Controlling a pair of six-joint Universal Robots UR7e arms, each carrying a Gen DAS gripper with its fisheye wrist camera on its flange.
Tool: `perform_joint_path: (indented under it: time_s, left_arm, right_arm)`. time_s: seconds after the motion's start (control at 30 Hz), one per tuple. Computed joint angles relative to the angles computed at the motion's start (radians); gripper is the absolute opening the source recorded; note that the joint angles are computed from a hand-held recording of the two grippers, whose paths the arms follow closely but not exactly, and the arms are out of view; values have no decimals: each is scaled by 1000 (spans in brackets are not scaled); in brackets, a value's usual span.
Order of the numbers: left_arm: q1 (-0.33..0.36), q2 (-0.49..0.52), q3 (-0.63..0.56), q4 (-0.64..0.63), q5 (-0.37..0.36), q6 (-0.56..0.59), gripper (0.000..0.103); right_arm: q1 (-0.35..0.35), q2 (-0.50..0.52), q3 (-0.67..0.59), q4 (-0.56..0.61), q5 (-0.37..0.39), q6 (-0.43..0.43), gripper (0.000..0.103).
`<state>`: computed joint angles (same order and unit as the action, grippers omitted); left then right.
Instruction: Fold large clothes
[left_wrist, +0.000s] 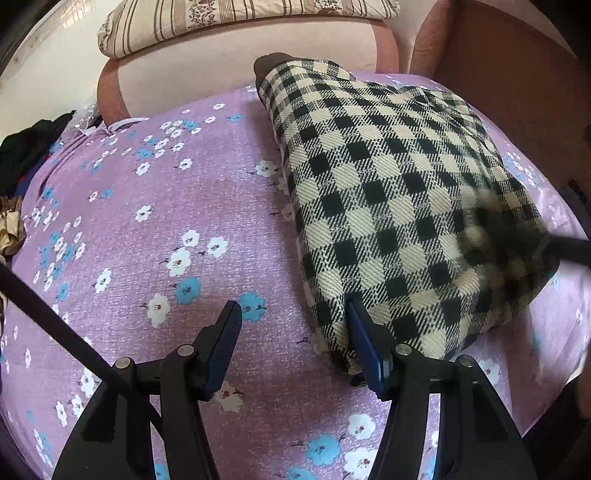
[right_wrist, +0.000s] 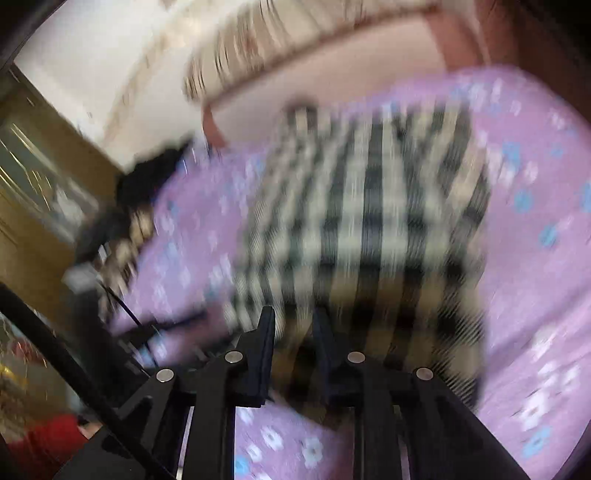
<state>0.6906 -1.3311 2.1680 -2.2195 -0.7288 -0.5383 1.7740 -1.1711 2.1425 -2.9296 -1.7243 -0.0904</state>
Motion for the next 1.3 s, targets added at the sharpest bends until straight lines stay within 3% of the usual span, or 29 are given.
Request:
perform_joint_path:
  time_s: [0.03, 0.1, 0.2, 0.23, 0.3, 0.33, 0.37, 0.43, 0.47, 0.6, 0.7, 0.77, 0.83, 0.87, 0.9, 0.93, 0.97, 1.07, 1.2, 1.3]
  left_arm:
    - [0, -10, 3, 2, -3, 4, 59]
    - [6, -32, 4, -7, -30, 8, 59]
    - [28, -73, 11, -81, -80, 27, 59]
    - [36, -78, 11, -111, -93, 39, 60]
    - [63, -76, -9, -153, -130, 61, 63]
    - [83, -67, -26, -183, -163, 78, 67]
    - [98, -56, -38, -215, -190, 92, 71]
    - [129, -28, -67, -268, -240, 113, 74]
    - [151, -7, -88, -297, -281, 119, 76]
    - [217, 71, -166, -335, -423, 139, 81]
    - [258, 132, -219, -344, -509, 174, 82]
    - [278, 166, -245, -337, -548, 173, 86]
    - [286, 190, -261, -316, -562, 164, 89]
    - [284, 201, -269, -293, -559, 162, 87]
    - [280, 205, -270, -286, -554, 168, 83]
    - [271, 204, -270, -279, -530, 170, 72]
    - [267, 200, -269, -274, -523, 169, 61]
    - [269, 172, -288, -246, -543, 158, 40]
    - [247, 138, -316, -216, -485, 158, 40]
    - [247, 118, -332, -197, -452, 165, 41]
  right_arm:
    - [-10, 8, 0, 39, -20, 12, 20]
    - [-22, 9, 5, 96, -64, 41, 7]
    - [-34, -50, 24, 116, -42, 39, 6]
    - [-39, -86, 45, 70, -27, 26, 11]
    - [-57, -147, 73, -11, -2, 31, 38]
    - [-67, -164, 79, -71, -17, 45, 62]
    - [-71, -165, 85, -131, -46, 55, 75]
    - [-81, -139, 69, -231, -129, 73, 79]
    - [-90, -124, 53, -228, -139, 81, 79]
    - [-143, -50, -42, -94, -56, 106, 79]
    - [-172, -1, -78, -46, 11, 81, 79]
    - [-177, 41, -93, -84, 35, 68, 81]
    - [-199, 63, -101, -111, 91, 67, 81]
    - [-201, 72, -105, -113, 109, 78, 73]
    - [-203, 89, -121, -108, 133, 91, 59]
    - [-215, 99, -132, -76, 192, 124, 38]
    - [-212, 108, -133, -86, 209, 138, 37]
    - [-175, 116, -142, -103, 218, 141, 31]
    - [-132, 126, -161, -137, 300, 138, 27]
    - [-102, 146, -179, -155, 289, 131, 27]
